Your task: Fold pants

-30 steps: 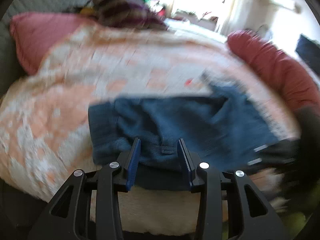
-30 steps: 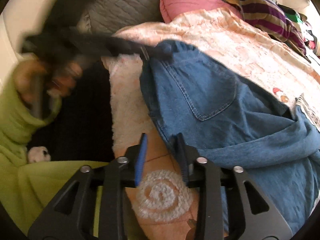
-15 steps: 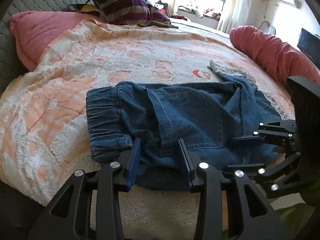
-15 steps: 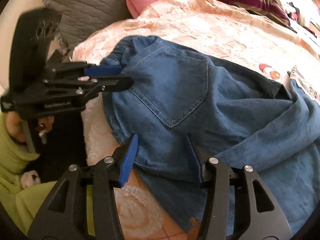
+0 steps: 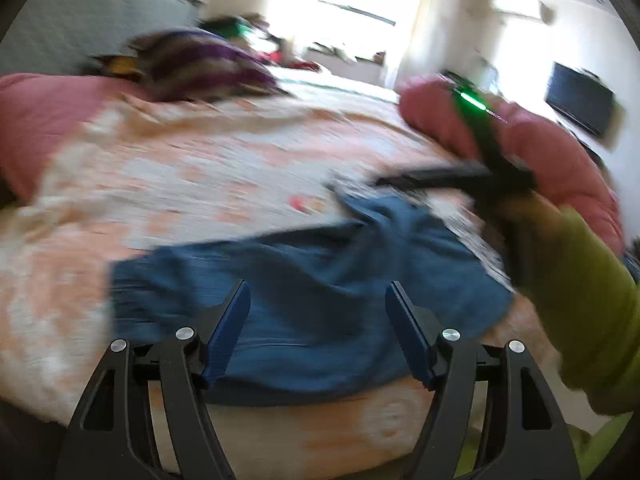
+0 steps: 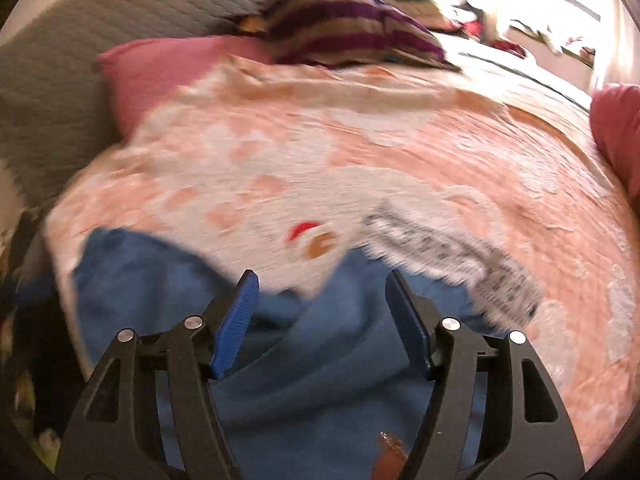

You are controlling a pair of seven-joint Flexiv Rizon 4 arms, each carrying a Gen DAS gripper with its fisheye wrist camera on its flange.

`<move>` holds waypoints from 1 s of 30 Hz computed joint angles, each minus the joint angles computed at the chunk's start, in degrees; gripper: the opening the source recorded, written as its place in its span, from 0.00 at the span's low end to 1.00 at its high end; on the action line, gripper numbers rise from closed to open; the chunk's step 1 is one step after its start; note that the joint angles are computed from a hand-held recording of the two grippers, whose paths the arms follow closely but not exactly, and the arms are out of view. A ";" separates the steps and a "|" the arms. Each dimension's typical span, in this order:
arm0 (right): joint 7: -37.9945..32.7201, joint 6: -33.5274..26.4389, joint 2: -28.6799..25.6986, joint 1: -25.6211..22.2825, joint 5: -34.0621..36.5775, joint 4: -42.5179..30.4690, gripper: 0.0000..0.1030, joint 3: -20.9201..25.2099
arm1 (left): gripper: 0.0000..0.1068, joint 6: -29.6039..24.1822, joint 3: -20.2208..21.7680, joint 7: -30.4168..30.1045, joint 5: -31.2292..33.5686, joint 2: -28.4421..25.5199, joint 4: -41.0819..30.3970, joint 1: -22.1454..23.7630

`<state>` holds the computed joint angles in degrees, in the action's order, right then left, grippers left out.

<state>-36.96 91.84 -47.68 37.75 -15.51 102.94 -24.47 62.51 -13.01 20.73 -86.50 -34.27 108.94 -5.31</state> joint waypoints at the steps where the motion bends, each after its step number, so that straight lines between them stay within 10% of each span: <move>1: -0.71 -1.82 -0.59 -2.86 -0.40 -2.29 0.57 2.64 | 0.64 -0.59 0.16 -1.69 2.60 -0.49 0.03 -0.47; 8: -0.96 -15.12 -6.84 -12.29 -5.12 -16.38 0.59 10.85 | 0.63 -0.75 -0.62 -15.84 21.22 -7.63 -3.85 -2.14; 15: 1.81 -24.50 -11.68 -16.55 -7.46 -24.65 0.60 14.30 | 0.53 4.26 -5.53 -18.83 25.60 -11.49 -5.52 0.47; 20: 5.12 -15.00 -9.24 -16.10 -8.39 -17.61 0.10 11.77 | 0.31 5.67 -8.52 -20.94 29.57 -12.86 -6.16 3.17; 30: 11.08 10.06 1.76 1.97 2.69 11.46 0.06 -9.28 | 0.31 9.76 -15.87 -17.62 30.54 -11.94 -2.60 8.84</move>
<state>-25.87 101.90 -45.92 39.72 -12.81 114.40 -33.75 72.27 -28.88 3.12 -55.97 -46.22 106.34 3.53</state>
